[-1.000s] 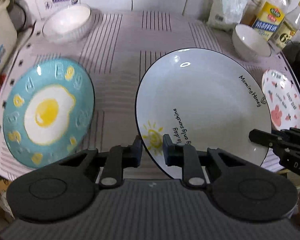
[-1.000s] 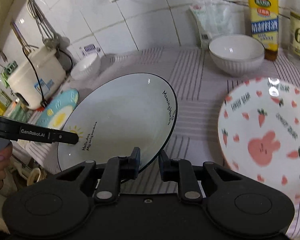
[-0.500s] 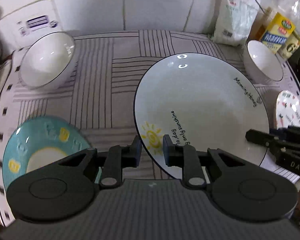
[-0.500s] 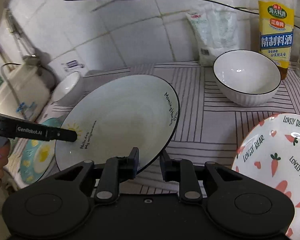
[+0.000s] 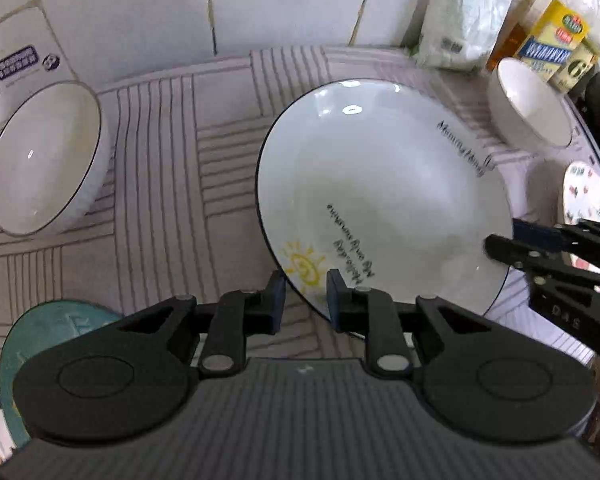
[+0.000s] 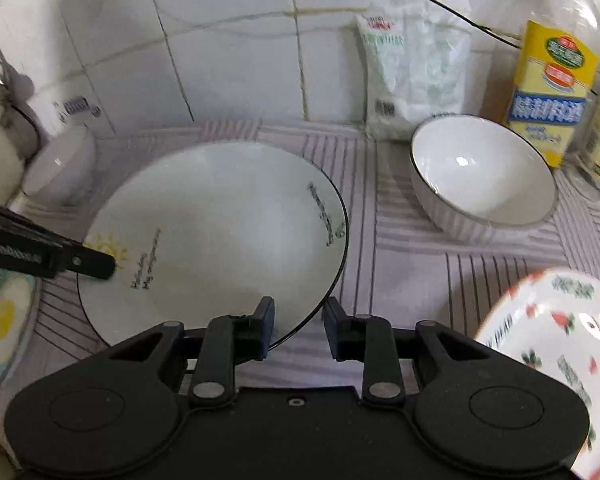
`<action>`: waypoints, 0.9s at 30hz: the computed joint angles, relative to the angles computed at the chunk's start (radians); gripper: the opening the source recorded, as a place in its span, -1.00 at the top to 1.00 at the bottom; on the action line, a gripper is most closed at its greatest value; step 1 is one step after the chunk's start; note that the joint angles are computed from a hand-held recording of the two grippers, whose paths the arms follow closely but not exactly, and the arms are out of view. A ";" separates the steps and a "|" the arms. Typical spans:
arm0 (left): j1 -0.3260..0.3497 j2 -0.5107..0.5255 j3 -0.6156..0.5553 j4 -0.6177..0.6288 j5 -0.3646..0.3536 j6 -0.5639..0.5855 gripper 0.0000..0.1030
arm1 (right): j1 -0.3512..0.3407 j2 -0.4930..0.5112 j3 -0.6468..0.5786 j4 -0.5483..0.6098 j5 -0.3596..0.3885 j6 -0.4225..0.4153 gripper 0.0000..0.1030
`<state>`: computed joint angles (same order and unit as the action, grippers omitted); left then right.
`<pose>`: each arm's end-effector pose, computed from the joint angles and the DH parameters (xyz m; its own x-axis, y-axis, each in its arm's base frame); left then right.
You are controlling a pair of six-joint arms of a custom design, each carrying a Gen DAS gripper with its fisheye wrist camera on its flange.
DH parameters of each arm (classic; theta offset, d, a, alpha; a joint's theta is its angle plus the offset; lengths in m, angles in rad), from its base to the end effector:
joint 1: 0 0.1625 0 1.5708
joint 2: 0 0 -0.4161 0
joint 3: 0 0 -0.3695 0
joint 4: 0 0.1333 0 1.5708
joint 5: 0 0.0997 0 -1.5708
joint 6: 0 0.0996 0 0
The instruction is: Organize plates and bowls
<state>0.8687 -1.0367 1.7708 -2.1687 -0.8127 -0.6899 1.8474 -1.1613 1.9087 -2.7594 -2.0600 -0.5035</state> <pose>-0.2174 -0.5694 0.1879 -0.7884 -0.0647 -0.6118 0.1790 0.9273 -0.3288 0.2373 -0.5193 0.2561 -0.6726 -0.4618 0.5782 -0.6524 0.7388 -0.1690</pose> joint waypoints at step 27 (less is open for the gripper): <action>-0.261 -0.439 0.220 0.387 0.037 -0.160 -0.11 | 0.264 -0.188 0.166 0.020 -0.078 0.246 -0.59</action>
